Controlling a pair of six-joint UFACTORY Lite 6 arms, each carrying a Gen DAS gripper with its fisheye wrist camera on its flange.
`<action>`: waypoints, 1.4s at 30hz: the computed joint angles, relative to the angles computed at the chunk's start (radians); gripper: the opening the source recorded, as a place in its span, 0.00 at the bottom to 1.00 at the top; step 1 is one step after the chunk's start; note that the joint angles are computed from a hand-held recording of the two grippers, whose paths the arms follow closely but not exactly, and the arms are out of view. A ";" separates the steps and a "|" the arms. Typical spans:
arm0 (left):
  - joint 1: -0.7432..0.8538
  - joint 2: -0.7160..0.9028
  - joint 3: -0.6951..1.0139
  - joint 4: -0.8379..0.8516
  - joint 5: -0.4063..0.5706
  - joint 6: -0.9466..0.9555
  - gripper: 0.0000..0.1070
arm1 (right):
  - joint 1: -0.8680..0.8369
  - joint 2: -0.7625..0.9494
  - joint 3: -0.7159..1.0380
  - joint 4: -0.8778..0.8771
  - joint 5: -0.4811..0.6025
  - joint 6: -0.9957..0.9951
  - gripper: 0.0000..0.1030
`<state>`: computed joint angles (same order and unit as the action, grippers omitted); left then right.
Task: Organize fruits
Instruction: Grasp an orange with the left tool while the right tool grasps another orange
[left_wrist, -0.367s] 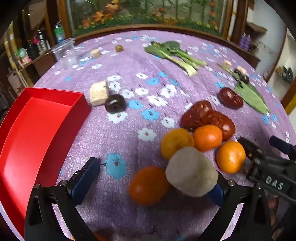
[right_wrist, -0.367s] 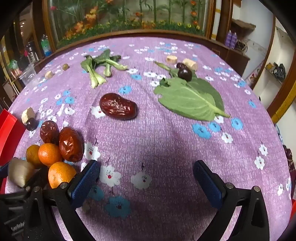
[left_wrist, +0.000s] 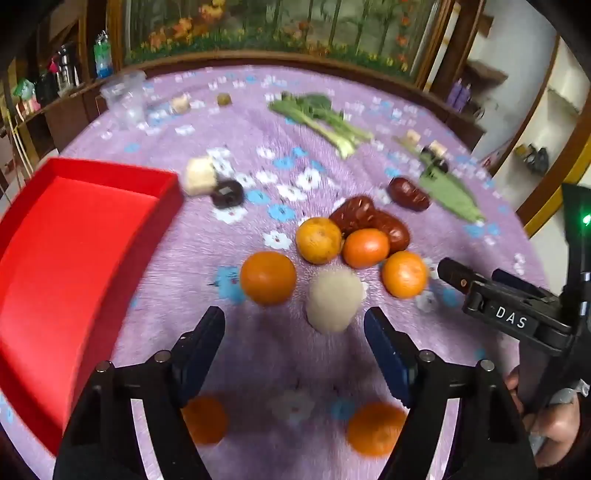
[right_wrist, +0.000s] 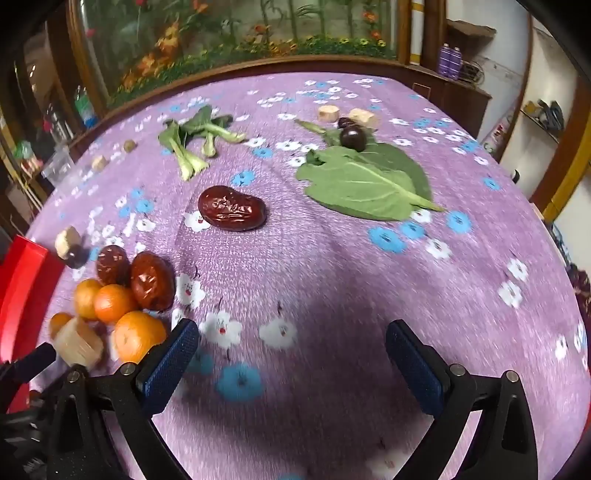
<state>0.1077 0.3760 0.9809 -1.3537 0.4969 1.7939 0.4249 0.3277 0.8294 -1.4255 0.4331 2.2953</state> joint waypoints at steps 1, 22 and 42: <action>0.037 -0.026 -0.005 0.023 0.054 -0.028 0.72 | 0.021 -0.035 -0.033 -0.019 0.017 0.040 0.99; 0.334 -0.223 -0.133 -0.120 0.146 0.282 0.72 | 0.561 -0.082 0.035 0.098 0.465 0.136 1.00; 0.390 0.026 0.090 0.133 0.237 0.154 0.44 | 0.453 0.112 0.184 -0.040 0.016 0.082 0.59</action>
<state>0.4974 0.4019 1.0711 -1.2204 0.7343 1.9474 0.8774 0.4399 1.0133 -1.4656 0.4490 2.3776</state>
